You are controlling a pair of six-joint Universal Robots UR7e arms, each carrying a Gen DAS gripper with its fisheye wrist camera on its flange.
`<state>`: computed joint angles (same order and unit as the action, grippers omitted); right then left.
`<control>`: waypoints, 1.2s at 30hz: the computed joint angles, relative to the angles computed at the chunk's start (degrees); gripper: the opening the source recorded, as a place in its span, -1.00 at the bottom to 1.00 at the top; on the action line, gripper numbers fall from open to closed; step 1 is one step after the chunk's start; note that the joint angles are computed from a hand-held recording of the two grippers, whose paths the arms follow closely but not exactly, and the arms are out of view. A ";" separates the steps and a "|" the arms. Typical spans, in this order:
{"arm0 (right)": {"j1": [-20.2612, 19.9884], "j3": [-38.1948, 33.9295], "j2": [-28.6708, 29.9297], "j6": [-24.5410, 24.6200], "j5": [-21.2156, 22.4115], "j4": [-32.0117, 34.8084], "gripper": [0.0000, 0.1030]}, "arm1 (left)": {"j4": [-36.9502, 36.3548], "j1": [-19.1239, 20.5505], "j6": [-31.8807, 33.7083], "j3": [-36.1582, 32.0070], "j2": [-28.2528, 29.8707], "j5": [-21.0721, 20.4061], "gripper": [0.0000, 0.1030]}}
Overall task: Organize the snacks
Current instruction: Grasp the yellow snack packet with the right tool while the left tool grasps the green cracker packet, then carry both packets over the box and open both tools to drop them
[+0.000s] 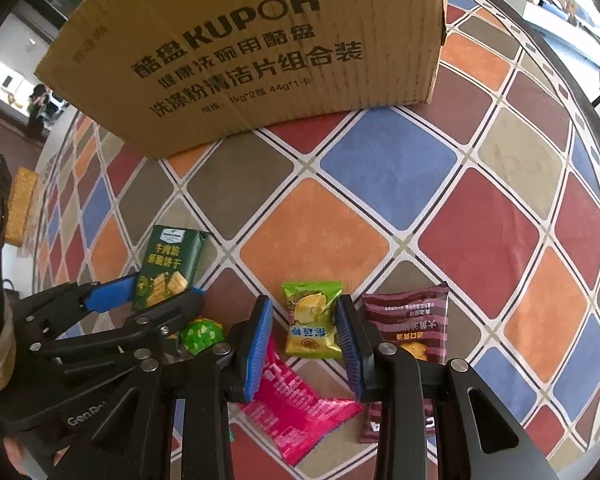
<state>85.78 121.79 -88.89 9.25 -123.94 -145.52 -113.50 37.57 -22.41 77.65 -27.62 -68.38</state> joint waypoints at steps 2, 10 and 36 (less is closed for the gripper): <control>0.28 0.10 0.36 -0.50 -0.57 -0.59 -0.34 | -0.35 0.12 -0.21 0.21 -0.16 -0.21 -0.13; 0.99 1.07 1.23 -2.41 -1.99 -3.90 -0.50 | -2.21 0.27 -0.06 2.43 -2.54 -0.29 -0.16; 5.96 0.14 -3.04 -8.56 -2.48 -8.32 -0.50 | -13.62 -3.90 1.38 6.01 -6.91 4.18 -0.16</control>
